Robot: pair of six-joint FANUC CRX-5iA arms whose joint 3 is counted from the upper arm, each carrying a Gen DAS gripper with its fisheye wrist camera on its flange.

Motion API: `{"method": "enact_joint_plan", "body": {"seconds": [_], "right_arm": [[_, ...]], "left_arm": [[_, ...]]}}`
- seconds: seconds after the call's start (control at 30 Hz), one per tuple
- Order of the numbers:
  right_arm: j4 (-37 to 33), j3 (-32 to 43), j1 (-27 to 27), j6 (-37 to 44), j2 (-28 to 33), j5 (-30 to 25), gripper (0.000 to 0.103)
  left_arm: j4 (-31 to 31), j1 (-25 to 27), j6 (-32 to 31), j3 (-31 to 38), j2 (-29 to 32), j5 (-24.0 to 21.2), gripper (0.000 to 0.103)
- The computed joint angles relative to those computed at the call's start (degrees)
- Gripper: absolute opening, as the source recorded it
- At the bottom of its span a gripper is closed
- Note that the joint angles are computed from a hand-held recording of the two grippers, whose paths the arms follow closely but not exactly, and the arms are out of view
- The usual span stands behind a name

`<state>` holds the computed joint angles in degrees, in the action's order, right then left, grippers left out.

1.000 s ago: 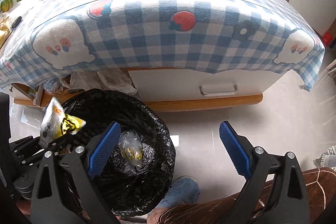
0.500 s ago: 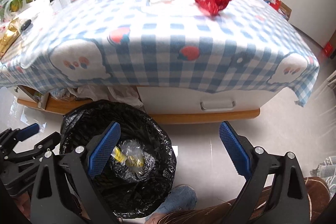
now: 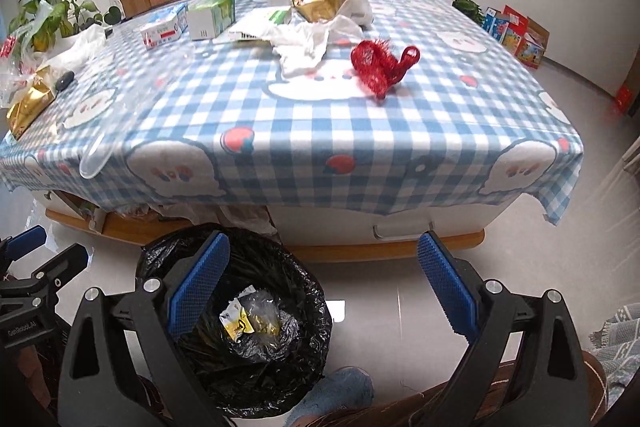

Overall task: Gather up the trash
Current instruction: 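Move both tools back over the table toward the red net and plastic tube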

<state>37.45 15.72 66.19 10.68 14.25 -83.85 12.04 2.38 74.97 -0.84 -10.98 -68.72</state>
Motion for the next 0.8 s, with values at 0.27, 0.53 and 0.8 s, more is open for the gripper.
{"method": "enact_joint_plan", "body": {"seconds": [0.27,0.53,0.8], "right_arm": [[2.95,2.33,0.64,1.5,-0.2,-1.67,0.091],[5.54,5.24,-0.53,4.02,0.1,-3.08,0.091],[4.86,7.35,-4.12,5.35,-0.34,-2.02,0.091]], "left_arm": [[0.86,0.32,0.59,4.14,1.48,-1.38,0.097],[0.28,-1.24,2.36,10.88,4.91,-3.63,0.097],[-0.29,-2.7,4.21,18.95,10.25,-5.56,0.097]]}}
